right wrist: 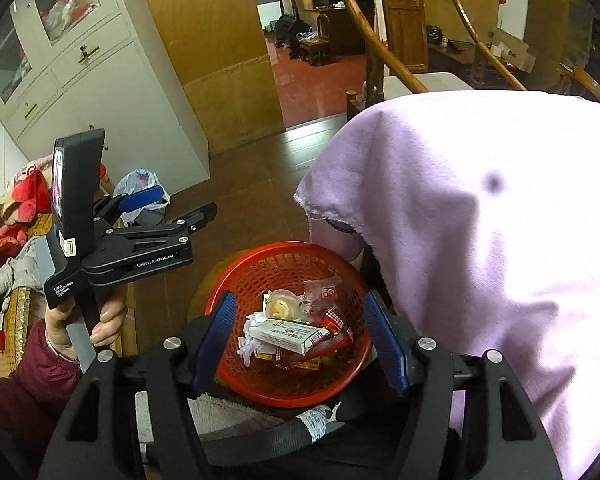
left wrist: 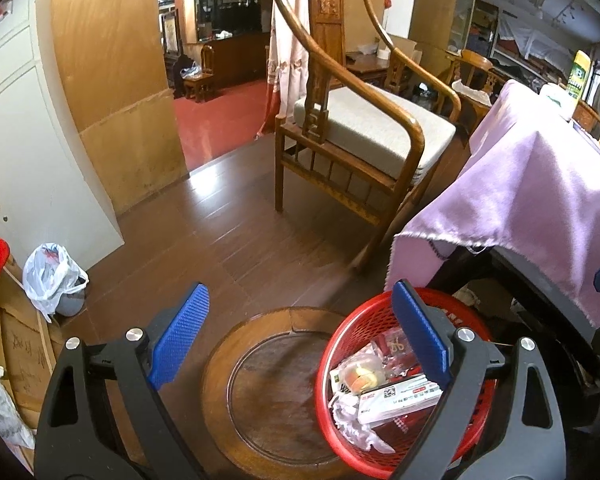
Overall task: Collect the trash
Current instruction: 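Move both open tools back over the table toward the red jelly cup, then grasp the red-filled jelly cup with the left tool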
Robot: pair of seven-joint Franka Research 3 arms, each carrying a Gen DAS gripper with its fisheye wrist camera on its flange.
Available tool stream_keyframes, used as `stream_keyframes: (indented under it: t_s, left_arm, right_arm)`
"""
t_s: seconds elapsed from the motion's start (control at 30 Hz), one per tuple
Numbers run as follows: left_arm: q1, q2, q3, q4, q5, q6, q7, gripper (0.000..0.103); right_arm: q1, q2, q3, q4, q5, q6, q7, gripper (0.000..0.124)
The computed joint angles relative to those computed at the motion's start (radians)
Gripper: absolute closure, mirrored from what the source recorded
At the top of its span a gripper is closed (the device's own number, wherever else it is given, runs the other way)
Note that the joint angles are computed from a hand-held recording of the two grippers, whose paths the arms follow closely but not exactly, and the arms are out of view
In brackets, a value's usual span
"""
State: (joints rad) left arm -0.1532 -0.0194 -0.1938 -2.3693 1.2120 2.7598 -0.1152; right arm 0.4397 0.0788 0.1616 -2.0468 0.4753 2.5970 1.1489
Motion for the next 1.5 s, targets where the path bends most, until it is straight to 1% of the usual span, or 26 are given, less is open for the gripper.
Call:
stream_keyframes:
  t_s: [0.2,0.4,0.6,0.63,0.73,0.8,0.87,1.03,1.2,1.3,1.43,1.5]
  left_arm:
    - [-0.009,-0.02,-0.013,0.015,0.021,-0.015,-0.005,0.013]
    - [-0.033,-0.046,-0.041,0.044,0.048,-0.053,-0.001,0.012]
    - [-0.074,-0.063,-0.078,0.094,0.062,-0.118,0.038,0.01]
    - [-0.085,-0.066,-0.088,0.106,0.067,-0.14,0.046,0.01]
    - [-0.11,-0.067,-0.105,0.137,0.084,-0.173,0.059,0.009]
    - [-0.13,-0.057,-0.116,0.166,0.092,-0.178,0.067,0.008]
    - [-0.148,-0.045,-0.12,0.192,0.086,-0.166,0.093,0.008]
    - [-0.209,0.04,-0.134,0.302,0.047,-0.132,0.189,0.007]
    - [-0.289,0.18,-0.122,0.455,-0.04,-0.101,0.329,0.007]
    - [-0.346,0.31,-0.121,0.607,-0.108,-0.108,0.453,0.007]
    - [-0.391,0.482,-0.126,0.821,-0.239,-0.13,0.653,0.007]
    - [-0.412,0.585,-0.139,0.964,-0.314,-0.168,0.784,0.007]
  right_arm:
    - [-0.009,-0.065,-0.009,-0.059,0.042,0.045,-0.021,0.058]
    - [-0.015,-0.154,-0.028,-0.138,0.1,0.102,-0.053,0.058]
    - [-0.018,-0.254,-0.067,-0.232,0.195,0.156,-0.104,0.057]
    - [-0.017,-0.278,-0.078,-0.253,0.218,0.168,-0.118,0.056]
    - [-0.015,-0.345,-0.107,-0.315,0.274,0.209,-0.151,0.053]
    - [-0.013,-0.388,-0.127,-0.355,0.3,0.234,-0.169,0.053]
    - [-0.012,-0.445,-0.152,-0.406,0.326,0.263,-0.189,0.052]
    - [-0.032,-0.597,-0.215,-0.55,0.341,0.353,-0.204,0.044]
    - [-0.098,-0.694,-0.266,-0.67,0.293,0.433,-0.154,0.038]
    - [-0.164,-0.707,-0.29,-0.719,0.25,0.462,-0.102,0.036]
    - [-0.26,-0.687,-0.322,-0.75,0.198,0.494,-0.033,0.034]
    - [-0.294,-0.672,-0.339,-0.754,0.171,0.513,-0.009,0.033]
